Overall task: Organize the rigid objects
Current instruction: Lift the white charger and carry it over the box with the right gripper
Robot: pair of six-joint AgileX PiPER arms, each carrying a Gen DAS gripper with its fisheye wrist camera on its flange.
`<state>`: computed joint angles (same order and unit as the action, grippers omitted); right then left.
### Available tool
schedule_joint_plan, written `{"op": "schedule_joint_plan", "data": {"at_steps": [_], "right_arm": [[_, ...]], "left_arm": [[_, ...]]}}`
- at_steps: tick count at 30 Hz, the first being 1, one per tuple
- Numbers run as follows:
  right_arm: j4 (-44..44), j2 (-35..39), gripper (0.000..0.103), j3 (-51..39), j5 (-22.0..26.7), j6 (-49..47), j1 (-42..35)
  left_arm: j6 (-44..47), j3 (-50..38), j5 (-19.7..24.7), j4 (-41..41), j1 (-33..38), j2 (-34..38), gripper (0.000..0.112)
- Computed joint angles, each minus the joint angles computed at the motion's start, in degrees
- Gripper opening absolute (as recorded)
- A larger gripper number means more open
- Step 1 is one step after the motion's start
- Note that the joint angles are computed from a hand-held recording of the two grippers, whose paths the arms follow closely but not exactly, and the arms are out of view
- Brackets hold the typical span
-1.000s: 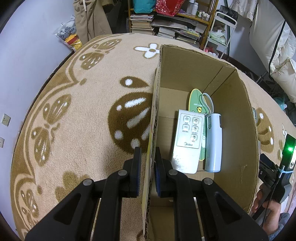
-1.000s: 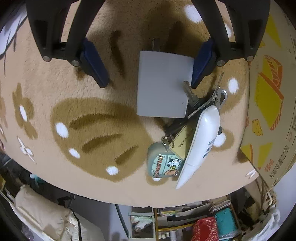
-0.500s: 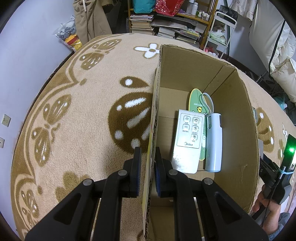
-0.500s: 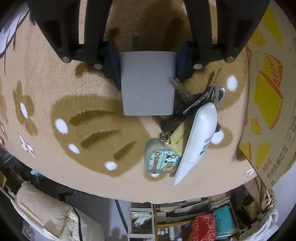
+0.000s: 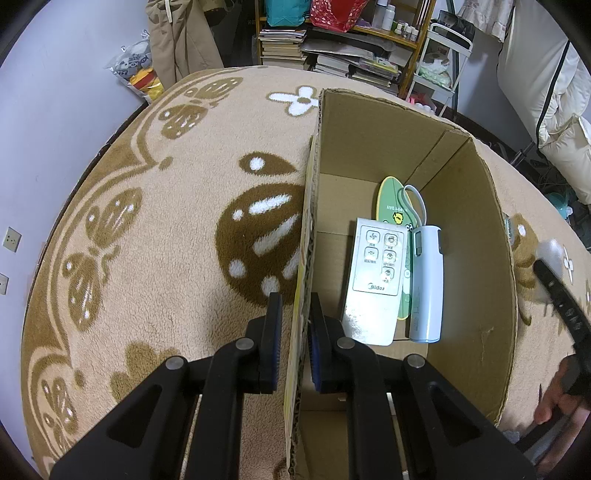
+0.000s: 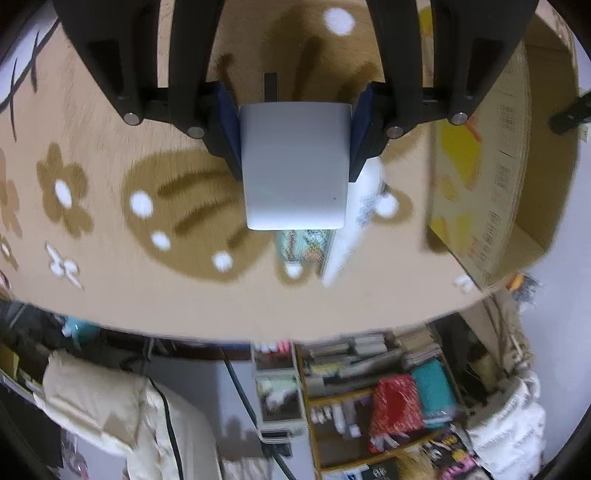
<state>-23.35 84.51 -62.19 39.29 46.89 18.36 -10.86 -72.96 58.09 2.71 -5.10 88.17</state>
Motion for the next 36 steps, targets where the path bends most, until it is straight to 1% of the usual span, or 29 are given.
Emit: {"op": "schedule_joint_plan", "data": {"at_steps": [8, 20, 23, 26, 28, 30, 34, 36], "right_arm": [[2.37, -0.34, 0.056, -5.29, -0.43, -2.75, 4.44], [6.6, 4.61, 0.056, -13.44, -1.53, -7.97, 10.58], [7.99, 5.46, 0.056, -14.16, -2.43, -9.55, 11.75], [6.01, 6.64, 0.056, -14.59, -2.6, -8.3, 13.89], [6.8, 7.94, 0.056, -15.13, -2.7, -8.94, 14.56], [8.14, 8.67, 0.056, -15.11, -3.0, -9.87, 14.75], [11.23, 9.01, 0.056, -12.98, -6.12, -12.85, 14.26], [10.48, 9.34, 0.056, -12.59, -6.05, -12.55, 14.31]], "left_arm": [[-0.1, -0.03, 0.02, 0.11, -0.12, -0.01, 0.013], [0.22, -0.08, 0.07, 0.05, 0.13, 0.0, 0.013], [0.28, -0.06, 0.08, 0.0, 0.12, -0.05, 0.013], [0.46, -0.08, 0.01, 0.08, 0.14, -0.02, 0.012], [0.76, -0.18, 0.03, 0.05, 0.11, 0.02, 0.011], [1.18, -0.15, -0.06, -0.22, 0.18, -0.01, 0.01], [1.66, -0.13, -0.11, -1.01, 0.48, -0.07, 0.01], [1.89, -0.13, -0.12, -1.33, 0.67, -0.08, 0.01]]}}
